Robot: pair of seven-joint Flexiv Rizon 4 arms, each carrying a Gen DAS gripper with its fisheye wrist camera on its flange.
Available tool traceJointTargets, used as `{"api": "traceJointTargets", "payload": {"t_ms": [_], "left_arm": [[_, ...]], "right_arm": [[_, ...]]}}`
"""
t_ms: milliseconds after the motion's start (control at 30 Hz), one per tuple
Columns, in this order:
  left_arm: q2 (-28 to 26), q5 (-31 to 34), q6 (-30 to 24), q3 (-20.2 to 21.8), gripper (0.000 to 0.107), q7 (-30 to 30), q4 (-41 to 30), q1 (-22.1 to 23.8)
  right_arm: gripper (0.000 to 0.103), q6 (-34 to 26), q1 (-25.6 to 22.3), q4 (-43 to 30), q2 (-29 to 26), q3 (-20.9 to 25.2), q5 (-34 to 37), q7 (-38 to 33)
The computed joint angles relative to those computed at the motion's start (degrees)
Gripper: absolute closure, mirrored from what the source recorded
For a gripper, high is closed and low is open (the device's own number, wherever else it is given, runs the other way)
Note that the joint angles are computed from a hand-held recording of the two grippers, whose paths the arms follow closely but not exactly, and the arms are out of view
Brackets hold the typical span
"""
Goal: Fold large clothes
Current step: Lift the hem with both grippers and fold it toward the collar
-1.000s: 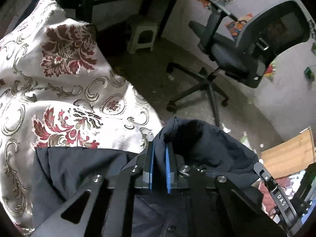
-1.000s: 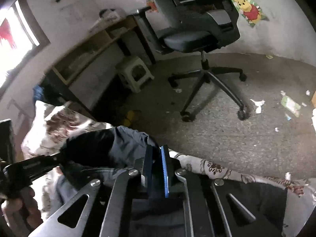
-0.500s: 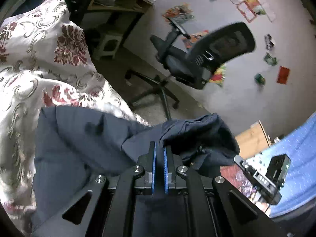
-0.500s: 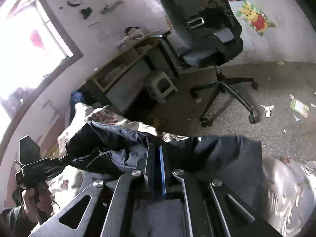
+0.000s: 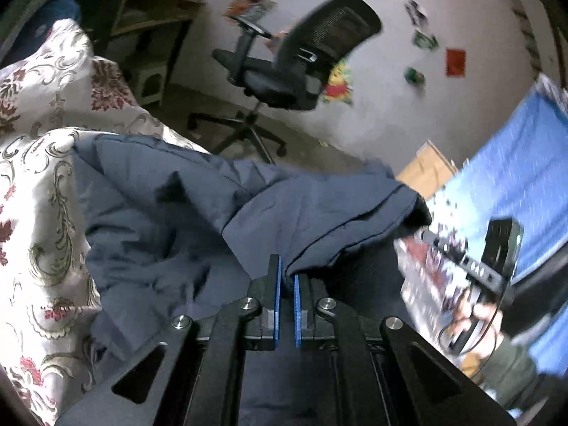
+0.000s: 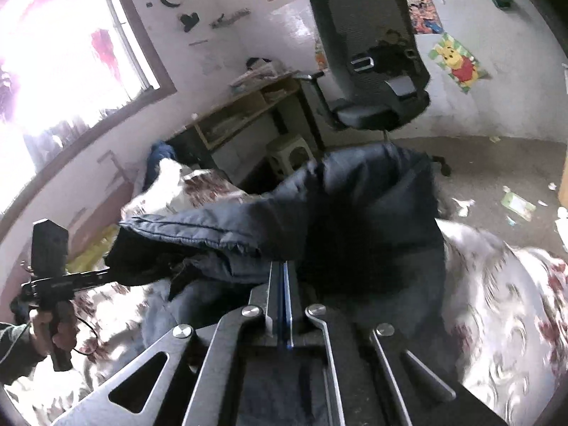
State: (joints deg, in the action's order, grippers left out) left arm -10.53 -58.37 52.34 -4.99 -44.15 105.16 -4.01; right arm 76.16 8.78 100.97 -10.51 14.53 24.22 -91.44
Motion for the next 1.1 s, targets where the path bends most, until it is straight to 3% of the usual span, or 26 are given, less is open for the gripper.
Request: {"api": "traceJointTargets", "payload": {"t_ms": [100,200,367,467,600,733,800,967,1033,1100], "left_arm": [[0.5,-2.7,2.5,-0.5,0.104,4.0,4.0,-1.1],[-0.7,-3.0,5.1,-0.6,0.104,3.8,5.8,-2.0],[-3.3,5.0,9.6,-0.3,0.104,-1.4,5.8,-2.3],[-4.2,7.0,10.5,-1.1,0.104,-2.2,5.1,-1.6],[-4.5,9.5,12.0,-1.8,0.104,-3.3,5.1,-1.4],[-4.0,9.6,12.8,-2.4,0.104,-2.7,6.0,-1.3],[-4.4,9.8,12.4,-2.4,0.104,-2.3,5.5,-0.8],[-2.8,10.4,10.1,-1.4,0.100,-3.7,5.7,0.0],[-0.9,7.5,10.0,-1.7,0.097,-0.4,7.1,0.5],[0.7,2.2,12.3,-2.2,0.086,4.8,8.5,0.1]], "right_arm": [[0.101,-0.7,1.0,3.7,0.7,-1.1,-3.4,2.5],[0.101,-1.7,0.8,3.9,-0.6,-1.1,-3.4,3.5],[0.101,-2.1,0.4,4.7,-0.3,-0.8,-2.9,3.8],[0.101,0.7,0.7,5.3,0.6,-1.5,-4.1,5.3],[0.101,6.7,3.0,6.1,0.8,-2.9,-13.0,7.7],[0.097,1.7,1.9,-1.4,-4.0,1.8,-11.0,1.1],[0.086,-0.3,1.5,-4.7,-7.2,4.0,-9.1,-2.3],[0.083,-1.6,3.5,-4.6,-10.5,2.6,-11.3,0.4],[0.083,-1.8,2.8,-4.6,-11.0,3.0,-10.8,0.6],[0.083,-2.3,2.7,-4.6,-11.3,2.5,-11.4,1.1]]}}
